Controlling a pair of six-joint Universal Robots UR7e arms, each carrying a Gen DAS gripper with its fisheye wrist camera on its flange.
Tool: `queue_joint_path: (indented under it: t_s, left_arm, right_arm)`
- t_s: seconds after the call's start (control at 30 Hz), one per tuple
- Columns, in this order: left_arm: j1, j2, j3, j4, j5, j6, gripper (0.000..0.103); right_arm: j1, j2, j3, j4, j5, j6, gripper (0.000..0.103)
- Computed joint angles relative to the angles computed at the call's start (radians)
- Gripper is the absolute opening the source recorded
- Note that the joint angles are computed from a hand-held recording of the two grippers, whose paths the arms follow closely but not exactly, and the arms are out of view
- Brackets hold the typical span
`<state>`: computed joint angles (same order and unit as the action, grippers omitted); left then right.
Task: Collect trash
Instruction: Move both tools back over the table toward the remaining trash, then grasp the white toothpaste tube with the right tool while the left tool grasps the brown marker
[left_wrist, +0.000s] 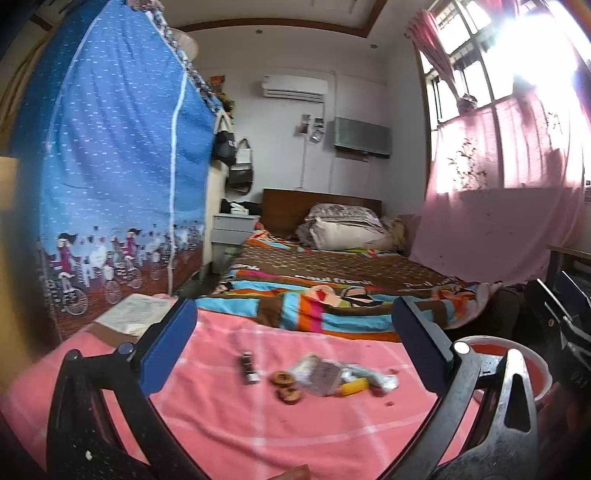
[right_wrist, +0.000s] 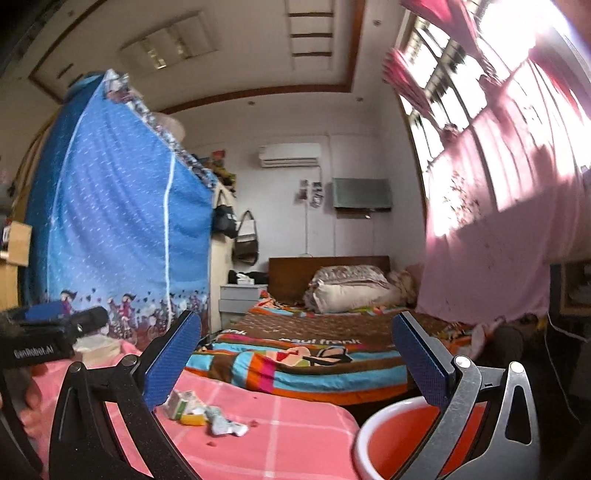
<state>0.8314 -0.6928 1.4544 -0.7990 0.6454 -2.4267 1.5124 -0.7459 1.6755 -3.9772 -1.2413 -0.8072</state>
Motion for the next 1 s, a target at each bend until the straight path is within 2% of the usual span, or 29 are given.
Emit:
queue_joint_path:
  t_s: [0.17,0.3,0.43,0.53,0.63,0.8,1.0]
  left_arm:
    - [0.009,-0.061,0.097,-0.091,-0.017,0.051,0.103]
    - [0.02,-0.091,0.137,-0.129,-0.018,0.091,0.103]
    - [0.035,-0.101,0.138,-0.121,-0.012,0.108,0.103]
    - [0.048,-0.088,0.104,-0.069,-0.017,0.105,0.103]
    - [0.067,-0.063,0.032,0.05,-0.042,0.062,0.103]
    - [0.095,-0.013,-0.102,0.286,-0.056,-0.081,0.103]
    - [0.127,0.094,-0.327,0.605,-0.067,-0.235,0.102]
  right_arm:
    - [0.017,0.037,-0.007,-0.001,0.005,-0.077,0.103]
    - [0.028,0.055,-0.013,0.02,0.005,-0.103,0.103]
    - [0.041,0.078,-0.032,0.049,-0.017,-0.124,0.103]
    - [0.051,0.096,-0.053,0.074,-0.062,-0.135,0.103]
    - [0.065,0.117,-0.088,0.107,-0.133,-0.143,0.103]
    - [0.071,0.126,-0.134,0.193,-0.221,-0.116,0.103]
    - [0.078,0.117,-0.187,0.371,-0.319,-0.058,0.102]
